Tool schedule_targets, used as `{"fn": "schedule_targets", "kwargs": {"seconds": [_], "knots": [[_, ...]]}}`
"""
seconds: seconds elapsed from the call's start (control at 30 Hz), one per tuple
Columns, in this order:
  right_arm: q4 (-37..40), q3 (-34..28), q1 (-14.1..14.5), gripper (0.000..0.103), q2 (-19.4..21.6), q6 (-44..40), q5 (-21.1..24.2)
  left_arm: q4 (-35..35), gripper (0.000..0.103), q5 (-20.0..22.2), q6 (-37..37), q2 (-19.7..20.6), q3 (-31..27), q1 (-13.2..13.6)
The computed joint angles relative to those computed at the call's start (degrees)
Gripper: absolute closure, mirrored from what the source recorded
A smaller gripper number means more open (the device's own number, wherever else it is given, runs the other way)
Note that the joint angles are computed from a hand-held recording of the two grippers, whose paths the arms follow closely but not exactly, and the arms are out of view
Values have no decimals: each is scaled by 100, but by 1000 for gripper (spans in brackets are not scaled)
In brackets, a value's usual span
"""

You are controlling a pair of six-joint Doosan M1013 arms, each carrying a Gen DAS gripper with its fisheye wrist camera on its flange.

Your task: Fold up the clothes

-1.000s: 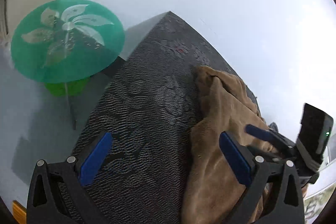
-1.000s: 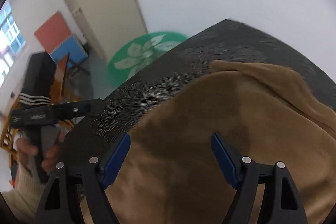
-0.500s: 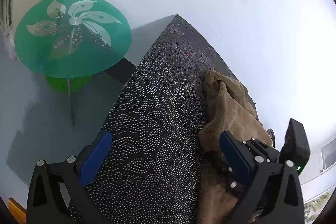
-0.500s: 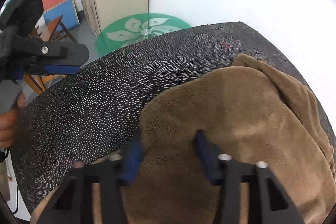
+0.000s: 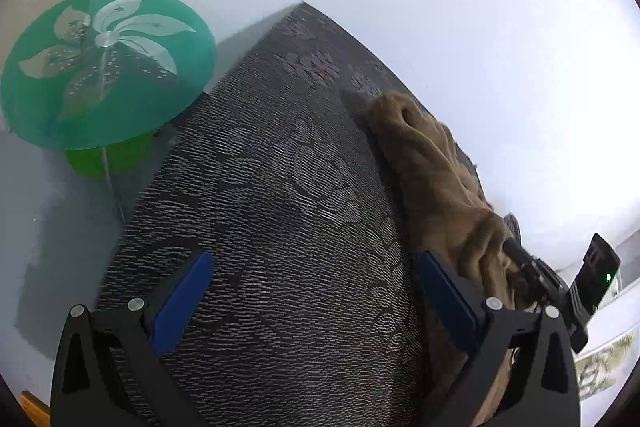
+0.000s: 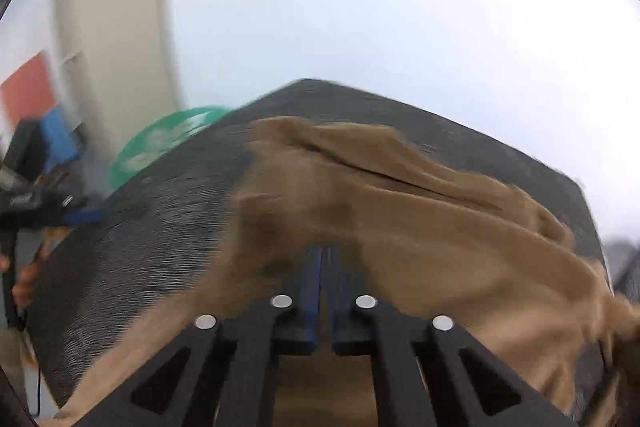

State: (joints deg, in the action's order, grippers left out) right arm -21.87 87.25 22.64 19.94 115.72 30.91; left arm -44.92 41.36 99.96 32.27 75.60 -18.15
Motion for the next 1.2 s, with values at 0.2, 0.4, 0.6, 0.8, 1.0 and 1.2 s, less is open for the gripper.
{"fn": "schedule_targets", "kwargs": {"seconds": [0.2, 0.4, 0.6, 0.8, 1.0, 1.2], "knots": [[658, 338, -273, 99, -238, -76, -224, 898, 1, 378, -239, 225, -478, -359], [2452, 364, -383, 66, -263, -1835, -526, -116, 1, 1194, 630, 365, -664, -438], [4099, 285, -468, 15, -278, -3239, -461, -988, 1, 1792, 1391, 344, -587, -510], [5063, -404, -490, 15, 170, -4602, 586, -845, 1, 1567, 1468, 305, -472, -668], [4835, -1130, -430, 15, 601, -4890, 1717, -1751, 1, 1053, 2224, -5, 130, -623], [4299, -1429, -204, 15, 774, -5120, 2224, -2483, 1, 912, 2617, -134, 405, -605]]}}
